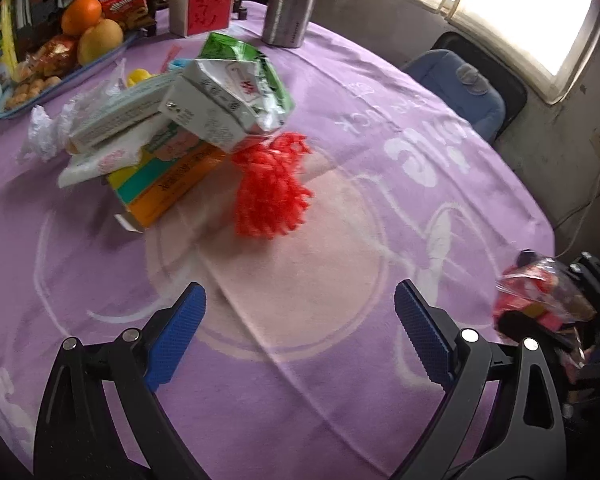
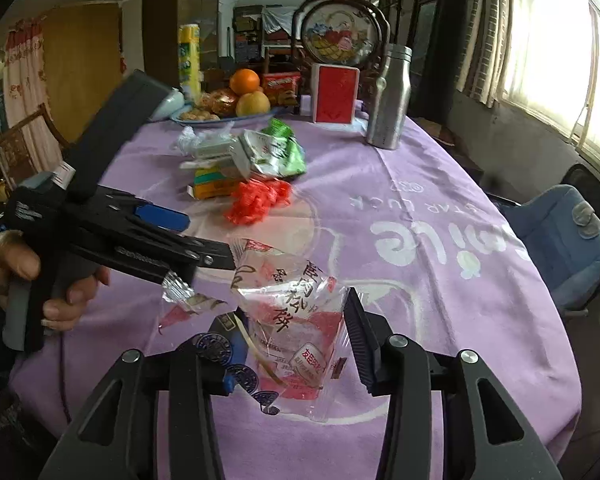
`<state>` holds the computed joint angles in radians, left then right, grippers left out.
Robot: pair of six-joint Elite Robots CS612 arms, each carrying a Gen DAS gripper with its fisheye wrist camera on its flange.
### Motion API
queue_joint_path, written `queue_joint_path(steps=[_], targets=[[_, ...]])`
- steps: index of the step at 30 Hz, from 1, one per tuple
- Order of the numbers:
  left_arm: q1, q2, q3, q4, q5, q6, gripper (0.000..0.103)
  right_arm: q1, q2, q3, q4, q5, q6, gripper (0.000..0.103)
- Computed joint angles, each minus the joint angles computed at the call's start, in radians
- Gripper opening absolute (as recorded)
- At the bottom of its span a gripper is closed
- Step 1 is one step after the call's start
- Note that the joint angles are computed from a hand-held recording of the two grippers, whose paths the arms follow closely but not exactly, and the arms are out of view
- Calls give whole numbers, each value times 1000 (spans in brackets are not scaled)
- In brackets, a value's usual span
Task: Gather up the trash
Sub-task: 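Grasp the red tassel with the left tool while right holds the wrapper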
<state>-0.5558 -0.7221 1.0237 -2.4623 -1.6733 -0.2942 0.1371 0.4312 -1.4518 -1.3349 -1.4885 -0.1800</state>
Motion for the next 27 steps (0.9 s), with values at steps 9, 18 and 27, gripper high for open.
queue_joint_path(steps=[9,18,27], targets=[[10,52,-98,59,-58,-85,91,-40,12,-27,42,68,108,45],[9,141,-272,160,-31,-125,89,-58,19,-45,52,99,128,45],[5,127,-255,170,-6,-90,20,-73,26,-65,55,106,152,45]])
